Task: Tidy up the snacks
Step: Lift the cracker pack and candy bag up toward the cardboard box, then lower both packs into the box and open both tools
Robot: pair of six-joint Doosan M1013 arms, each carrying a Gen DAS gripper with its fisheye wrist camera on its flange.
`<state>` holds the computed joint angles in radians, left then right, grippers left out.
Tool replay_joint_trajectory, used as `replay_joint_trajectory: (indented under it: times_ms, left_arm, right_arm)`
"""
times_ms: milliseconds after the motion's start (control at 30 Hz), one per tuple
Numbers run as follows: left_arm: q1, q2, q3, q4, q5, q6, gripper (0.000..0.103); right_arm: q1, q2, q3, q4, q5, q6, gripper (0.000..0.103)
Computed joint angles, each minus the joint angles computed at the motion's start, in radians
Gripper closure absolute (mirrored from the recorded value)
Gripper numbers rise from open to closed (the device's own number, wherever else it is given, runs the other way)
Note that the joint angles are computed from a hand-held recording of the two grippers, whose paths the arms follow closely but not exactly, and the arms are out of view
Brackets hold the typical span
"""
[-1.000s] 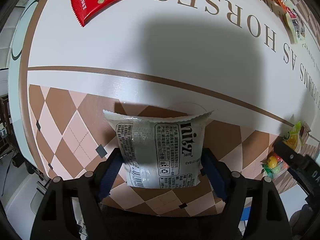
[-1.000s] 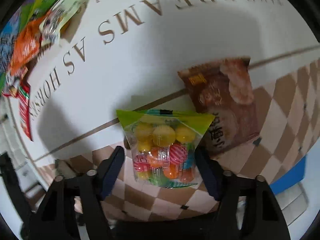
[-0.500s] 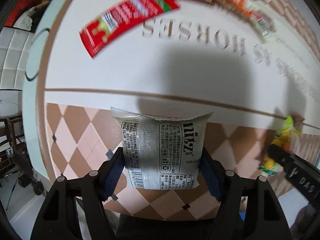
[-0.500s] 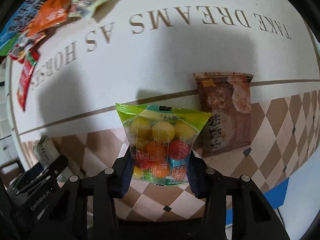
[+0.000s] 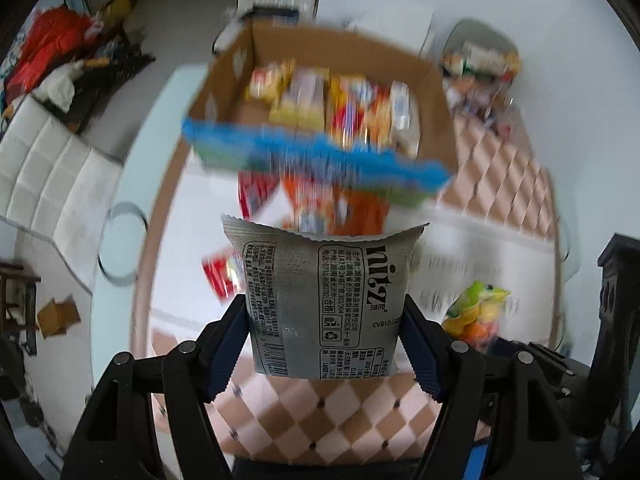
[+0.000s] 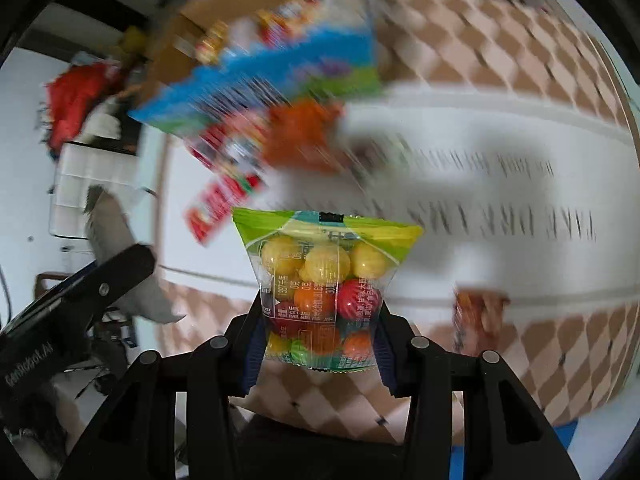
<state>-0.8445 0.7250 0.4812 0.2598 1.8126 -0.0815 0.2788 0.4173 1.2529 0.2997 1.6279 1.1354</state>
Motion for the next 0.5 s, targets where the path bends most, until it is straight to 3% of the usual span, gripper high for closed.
replay_joint_trajectory:
  times_ms: [67,233,500]
  left_arm:
    - [0.02,-0.013,-0.006,0.029,0.02,0.043,0.032]
    - [0.112,-0.093,0.111,0.014,-0.037,0.138,0.032]
    - [0.304,-0.163,0.322,-0.252,-0.196,0.288,0.032]
  right_arm:
    - [0.003,0.029,-0.075,0.033,0.021,-0.013,0.054]
    - [0.06,0.094,-0.215,0.086,-0.007,0.026,0.054]
    - [0.15,0.278,-0.463,0.082,0.022,0.165,0.054]
